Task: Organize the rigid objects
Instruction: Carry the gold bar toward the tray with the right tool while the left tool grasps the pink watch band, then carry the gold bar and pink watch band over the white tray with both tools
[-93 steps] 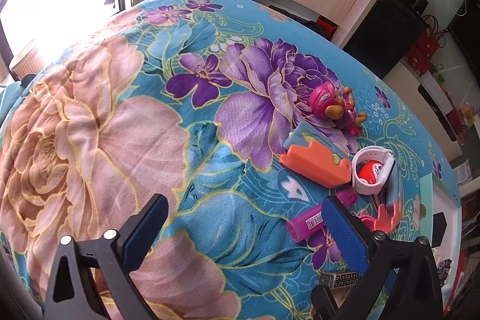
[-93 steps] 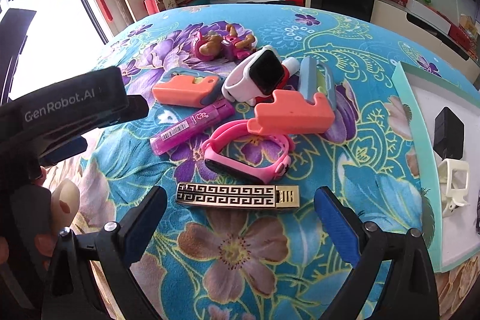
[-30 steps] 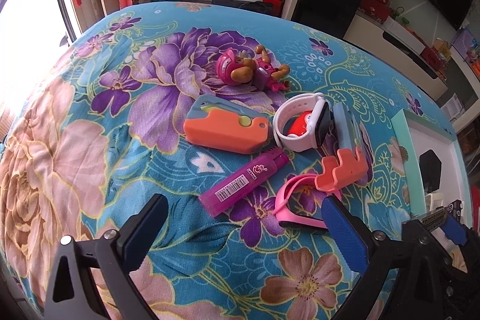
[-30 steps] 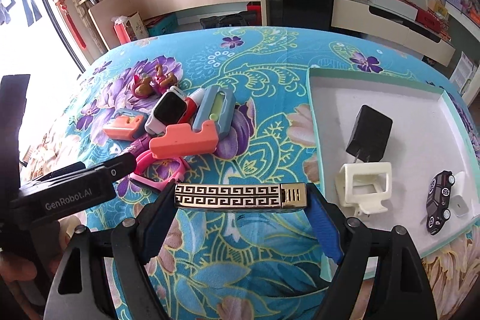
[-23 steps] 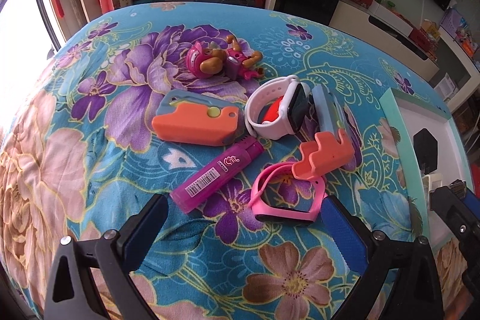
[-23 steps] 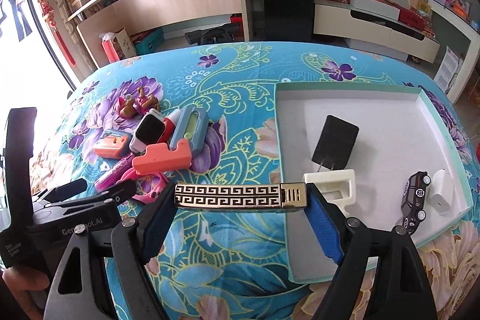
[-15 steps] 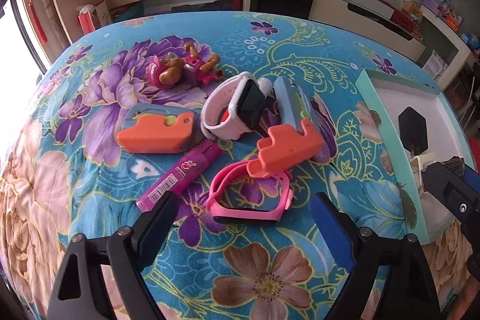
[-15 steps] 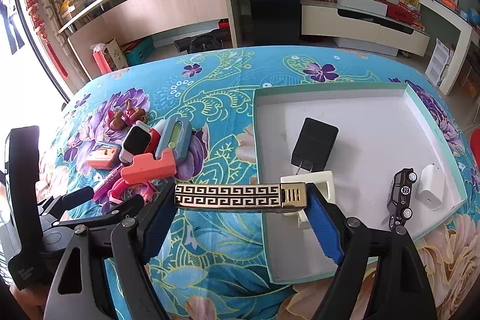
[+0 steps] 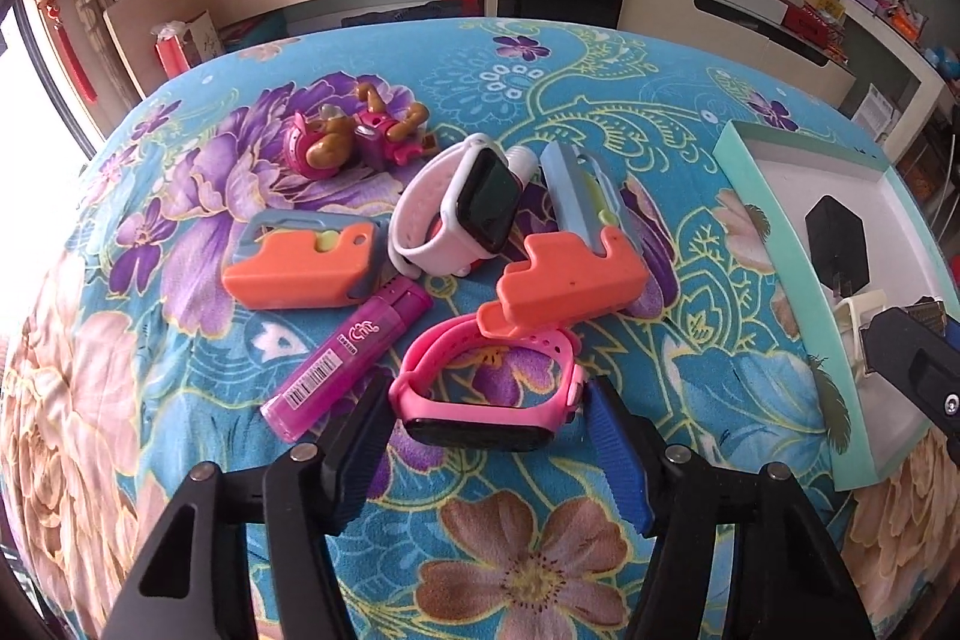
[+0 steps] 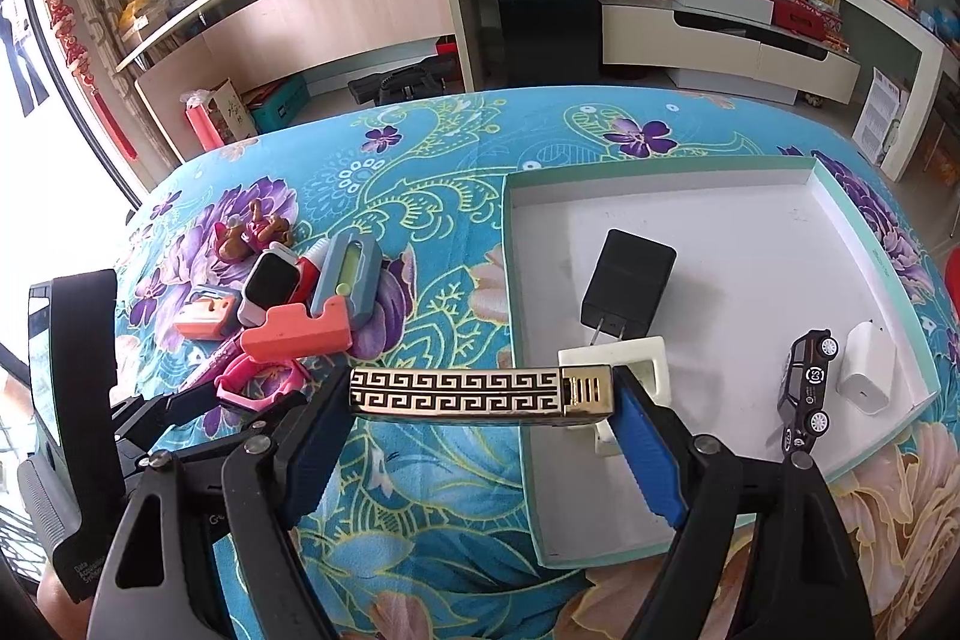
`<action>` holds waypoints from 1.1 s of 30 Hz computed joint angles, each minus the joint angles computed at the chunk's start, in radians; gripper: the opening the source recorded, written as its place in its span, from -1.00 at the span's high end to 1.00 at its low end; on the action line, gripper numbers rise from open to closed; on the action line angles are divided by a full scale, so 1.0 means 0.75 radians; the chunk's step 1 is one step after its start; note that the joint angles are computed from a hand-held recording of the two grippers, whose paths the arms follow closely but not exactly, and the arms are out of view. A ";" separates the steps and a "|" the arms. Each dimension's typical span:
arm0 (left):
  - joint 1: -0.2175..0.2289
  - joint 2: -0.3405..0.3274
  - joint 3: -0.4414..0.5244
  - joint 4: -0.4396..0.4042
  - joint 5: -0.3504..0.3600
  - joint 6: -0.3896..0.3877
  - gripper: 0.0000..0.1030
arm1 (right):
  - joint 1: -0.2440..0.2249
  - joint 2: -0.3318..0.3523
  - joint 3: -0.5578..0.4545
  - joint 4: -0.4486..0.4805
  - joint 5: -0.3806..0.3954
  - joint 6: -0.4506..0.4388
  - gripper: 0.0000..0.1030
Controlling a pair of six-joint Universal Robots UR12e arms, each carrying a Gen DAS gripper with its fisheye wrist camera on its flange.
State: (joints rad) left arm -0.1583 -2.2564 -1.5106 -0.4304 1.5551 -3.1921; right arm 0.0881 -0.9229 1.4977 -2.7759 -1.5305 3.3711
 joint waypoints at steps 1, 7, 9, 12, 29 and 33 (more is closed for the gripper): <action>0.003 0.008 -0.010 0.023 -0.005 0.000 -0.31 | 0.000 -0.001 0.001 -0.003 -0.001 0.003 -0.62; 0.006 0.046 -0.050 0.134 -0.017 -0.004 -0.30 | -0.005 -0.008 0.013 -0.028 0.004 0.016 -0.62; 0.005 0.056 -0.058 0.167 -0.017 -0.006 -0.30 | -0.007 -0.010 0.016 -0.037 0.005 0.021 -0.62; 0.005 0.073 -0.078 0.233 -0.034 -0.008 -0.30 | -0.012 -0.016 0.026 -0.063 0.002 0.033 -0.62; -0.086 0.031 -0.014 0.261 -0.142 0.215 -0.30 | -0.083 -0.021 0.074 -0.137 -0.203 0.182 -0.62; -0.113 0.024 0.018 0.218 -0.143 0.258 -0.30 | -0.106 -0.025 0.094 -0.177 -0.244 0.238 -0.62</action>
